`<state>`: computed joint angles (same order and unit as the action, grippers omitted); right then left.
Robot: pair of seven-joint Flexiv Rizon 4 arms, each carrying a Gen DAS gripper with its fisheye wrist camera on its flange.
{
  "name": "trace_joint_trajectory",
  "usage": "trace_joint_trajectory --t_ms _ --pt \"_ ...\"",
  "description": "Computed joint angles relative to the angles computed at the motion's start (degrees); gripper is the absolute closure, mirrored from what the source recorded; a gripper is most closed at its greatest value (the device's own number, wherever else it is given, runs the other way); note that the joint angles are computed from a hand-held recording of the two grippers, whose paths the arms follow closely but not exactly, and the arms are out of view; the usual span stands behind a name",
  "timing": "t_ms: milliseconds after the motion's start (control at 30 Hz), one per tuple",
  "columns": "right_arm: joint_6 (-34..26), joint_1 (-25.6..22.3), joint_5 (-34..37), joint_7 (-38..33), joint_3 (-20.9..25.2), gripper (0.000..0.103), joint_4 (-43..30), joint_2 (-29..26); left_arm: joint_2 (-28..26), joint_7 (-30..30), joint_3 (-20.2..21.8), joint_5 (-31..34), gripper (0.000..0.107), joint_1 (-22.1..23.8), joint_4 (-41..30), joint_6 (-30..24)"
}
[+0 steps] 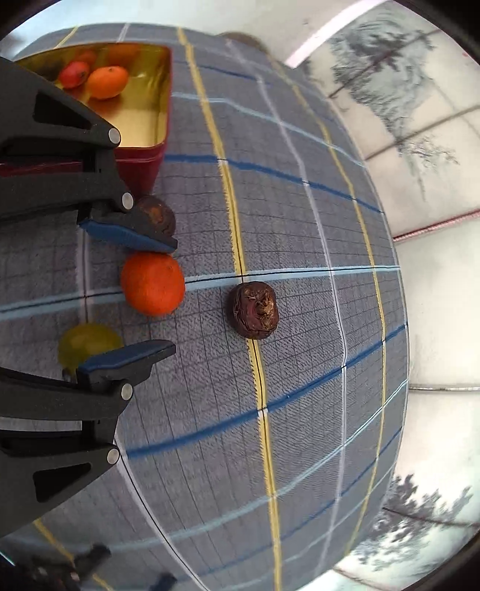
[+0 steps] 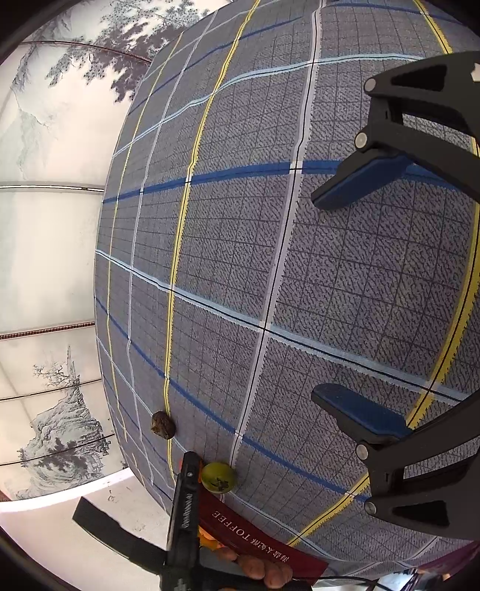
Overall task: Organize fruits
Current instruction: 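Reach beside the tin and grasp the orange tangerine with the left gripper, then carry the tangerine over the tin with the left gripper while the right grasps a brown dried fruit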
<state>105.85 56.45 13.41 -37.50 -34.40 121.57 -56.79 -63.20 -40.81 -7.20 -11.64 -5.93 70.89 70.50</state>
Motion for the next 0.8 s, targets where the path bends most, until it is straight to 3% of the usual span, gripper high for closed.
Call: trace_joint_trajectory --t_ms 133,167,233,267,400,533,633,800 --pt "-0.4 0.1 -0.2 0.0 -0.1 0.009 -0.1 0.0 -0.4 1.4 -2.5 -1.5 0.059 1.8 -0.2 -0.4" --pt "-0.5 0.1 -0.2 0.1 -0.2 0.009 -0.1 0.0 -0.5 1.6 -2.9 -1.9 0.071 2.2 0.0 0.4" --pt "-0.4 0.1 -0.2 0.1 -0.2 0.009 -0.1 0.0 0.2 3.0 -5.3 -3.4 0.074 4.1 0.7 -1.5" --pt "-0.4 0.1 -0.2 0.1 -0.2 0.009 -0.1 0.0 1.2 4.0 -8.6 -6.1 0.074 6.8 2.1 -4.3" --pt "-0.3 0.3 0.3 0.9 -0.4 0.009 0.1 -0.2 6.4 9.6 -17.5 -13.6 0.074 14.8 13.1 0.4" --pt "0.0 0.3 0.1 0.7 -0.5 0.011 0.2 -0.2 11.7 14.3 -23.3 -20.7 0.074 22.9 22.1 -0.9" --pt "9.4 -7.0 -2.9 -4.2 7.1 0.022 -1.9 2.4 15.0 18.5 -26.2 -25.7 0.074 28.4 27.8 -1.6" --pt "6.3 -13.7 -17.0 -17.7 12.0 0.023 -14.2 3.5 19.1 23.2 -25.7 -30.9 0.074 31.5 32.3 -1.2"
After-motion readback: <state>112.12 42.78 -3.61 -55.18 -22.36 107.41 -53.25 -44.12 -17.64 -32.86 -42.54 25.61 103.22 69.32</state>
